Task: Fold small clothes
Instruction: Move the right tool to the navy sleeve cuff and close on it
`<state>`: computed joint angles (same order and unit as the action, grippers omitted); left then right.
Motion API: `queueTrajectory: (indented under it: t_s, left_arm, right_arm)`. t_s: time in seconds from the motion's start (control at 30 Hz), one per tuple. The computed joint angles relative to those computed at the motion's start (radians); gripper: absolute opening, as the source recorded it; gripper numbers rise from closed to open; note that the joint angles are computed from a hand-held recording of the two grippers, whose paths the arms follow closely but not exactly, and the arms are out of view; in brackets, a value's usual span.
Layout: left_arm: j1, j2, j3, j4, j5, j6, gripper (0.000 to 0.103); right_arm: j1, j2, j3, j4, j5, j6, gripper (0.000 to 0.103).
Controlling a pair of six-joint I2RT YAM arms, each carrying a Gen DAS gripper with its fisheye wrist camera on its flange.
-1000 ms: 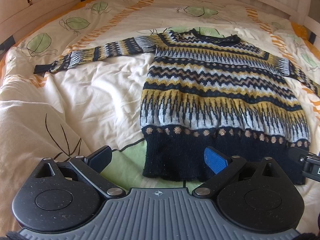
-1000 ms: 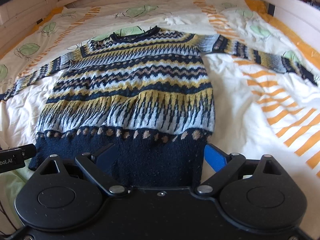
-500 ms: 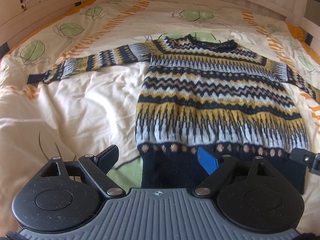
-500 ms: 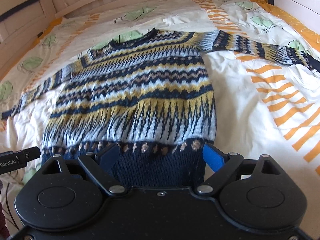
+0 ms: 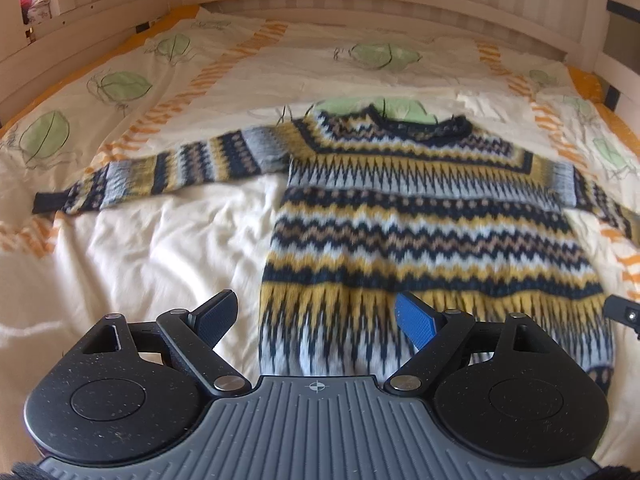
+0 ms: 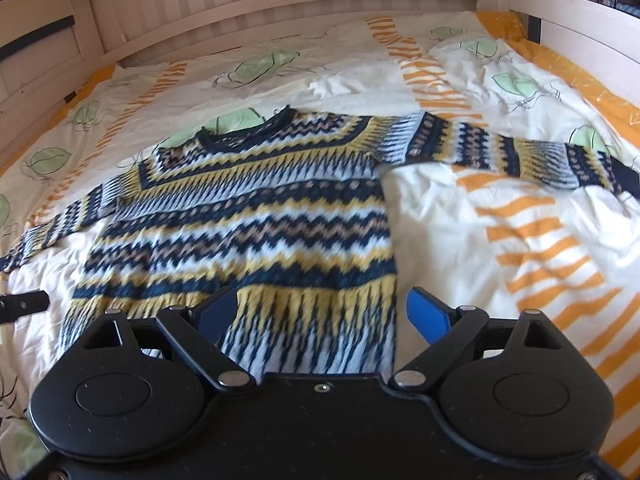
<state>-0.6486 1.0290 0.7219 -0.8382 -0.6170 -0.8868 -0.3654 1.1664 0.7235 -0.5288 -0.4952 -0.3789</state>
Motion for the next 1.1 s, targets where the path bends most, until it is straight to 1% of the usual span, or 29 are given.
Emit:
queueTrajectory:
  t_s: [0.1, 0.23, 0.33, 0.47, 0.57, 0.63, 0.83, 0.97, 1.03, 1.1]
  left_arm:
    - [0.079, 0.015, 0.003, 0.078, 0.013, 0.095, 0.086]
    - [0.197, 0.058, 0.005, 0.193, 0.079, 0.213, 0.086]
    - [0.268, 0.100, 0.002, 0.281, 0.111, 0.286, 0.086]
    - [0.349, 0.173, 0.010, 0.376, 0.150, 0.359, 0.086]
    - [0.396, 0.230, 0.019, 0.434, 0.173, 0.398, 0.086]
    - [0.415, 0.267, 0.024, 0.470, 0.176, 0.421, 0.086]
    - [0.439, 0.393, 0.032, 0.582, 0.163, 0.482, 0.086]
    - [0.455, 0.461, 0.028, 0.627, 0.188, 0.491, 0.086]
    - [0.460, 0.498, 0.030, 0.638, 0.192, 0.495, 0.086]
    - [0.469, 0.528, 0.025, 0.651, 0.204, 0.496, 0.086]
  right_arm:
    - [-0.002, 0.094, 0.053, 0.003, -0.015, 0.004, 0.093]
    - [0.011, 0.158, 0.072, 0.077, 0.041, 0.027, 0.093]
    - [0.012, 0.218, 0.102, 0.119, 0.085, 0.042, 0.092]
    - [-0.008, 0.314, 0.165, 0.147, 0.110, 0.061, 0.092]
    - [-0.020, 0.380, 0.205, 0.188, 0.136, 0.086, 0.092]
    - [-0.034, 0.430, 0.235, 0.214, 0.126, 0.096, 0.092]
    - [-0.062, 0.575, 0.354, 0.219, 0.128, 0.140, 0.092]
    - [-0.080, 0.639, 0.410, 0.224, 0.116, 0.145, 0.093]
    - [-0.087, 0.662, 0.429, 0.237, 0.135, 0.148, 0.097]
    - [-0.093, 0.683, 0.447, 0.258, 0.164, 0.156, 0.097]
